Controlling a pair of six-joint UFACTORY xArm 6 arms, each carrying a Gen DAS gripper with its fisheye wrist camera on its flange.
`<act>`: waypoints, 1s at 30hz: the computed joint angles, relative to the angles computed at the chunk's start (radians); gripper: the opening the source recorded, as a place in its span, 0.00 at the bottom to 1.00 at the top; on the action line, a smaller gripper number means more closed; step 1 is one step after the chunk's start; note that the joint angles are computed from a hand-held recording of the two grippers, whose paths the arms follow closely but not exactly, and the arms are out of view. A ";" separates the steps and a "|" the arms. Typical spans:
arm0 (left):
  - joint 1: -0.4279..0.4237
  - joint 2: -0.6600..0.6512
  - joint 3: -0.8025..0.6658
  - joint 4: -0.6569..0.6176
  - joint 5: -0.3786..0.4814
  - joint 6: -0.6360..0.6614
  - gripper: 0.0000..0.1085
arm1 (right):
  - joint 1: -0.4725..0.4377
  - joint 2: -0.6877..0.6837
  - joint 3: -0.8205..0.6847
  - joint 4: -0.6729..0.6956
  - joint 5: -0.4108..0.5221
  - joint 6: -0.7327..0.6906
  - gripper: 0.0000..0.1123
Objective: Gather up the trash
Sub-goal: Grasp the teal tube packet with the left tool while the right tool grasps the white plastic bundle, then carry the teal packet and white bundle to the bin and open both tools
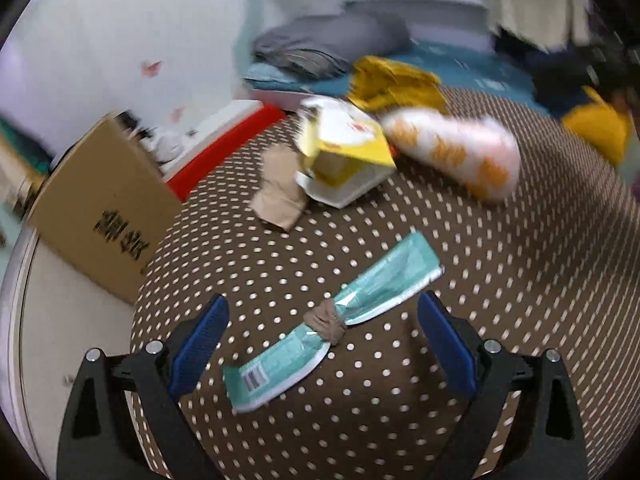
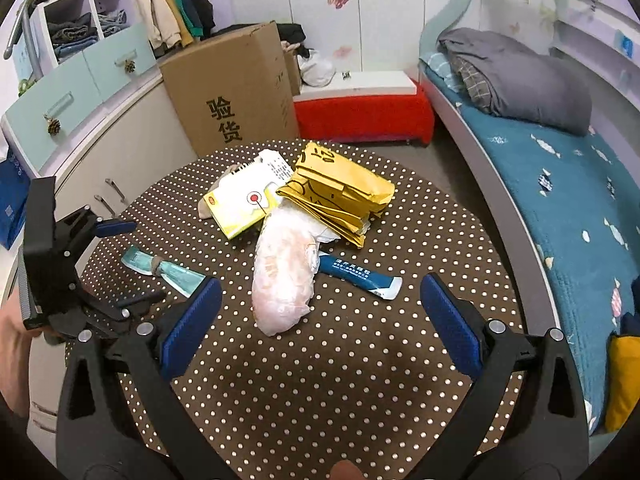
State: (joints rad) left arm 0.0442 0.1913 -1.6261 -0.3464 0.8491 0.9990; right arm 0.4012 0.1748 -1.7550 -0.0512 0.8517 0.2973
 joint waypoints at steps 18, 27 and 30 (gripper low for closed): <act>0.004 -0.109 0.081 0.012 0.157 -0.153 0.20 | -0.004 0.238 -0.203 0.165 0.072 -0.104 0.39; 0.004 -0.275 0.278 -0.023 0.123 -0.325 0.19 | -0.035 -0.006 0.145 0.390 -0.074 -0.281 0.36; -0.009 -0.319 0.328 -0.028 0.112 -0.362 0.19 | -0.049 -0.076 0.226 0.440 -0.086 -0.330 0.36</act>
State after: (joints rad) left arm 0.0356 -0.1281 -1.2978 -0.3743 0.9610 0.6374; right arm 0.3524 0.0989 -1.5290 0.3885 0.7660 -0.0331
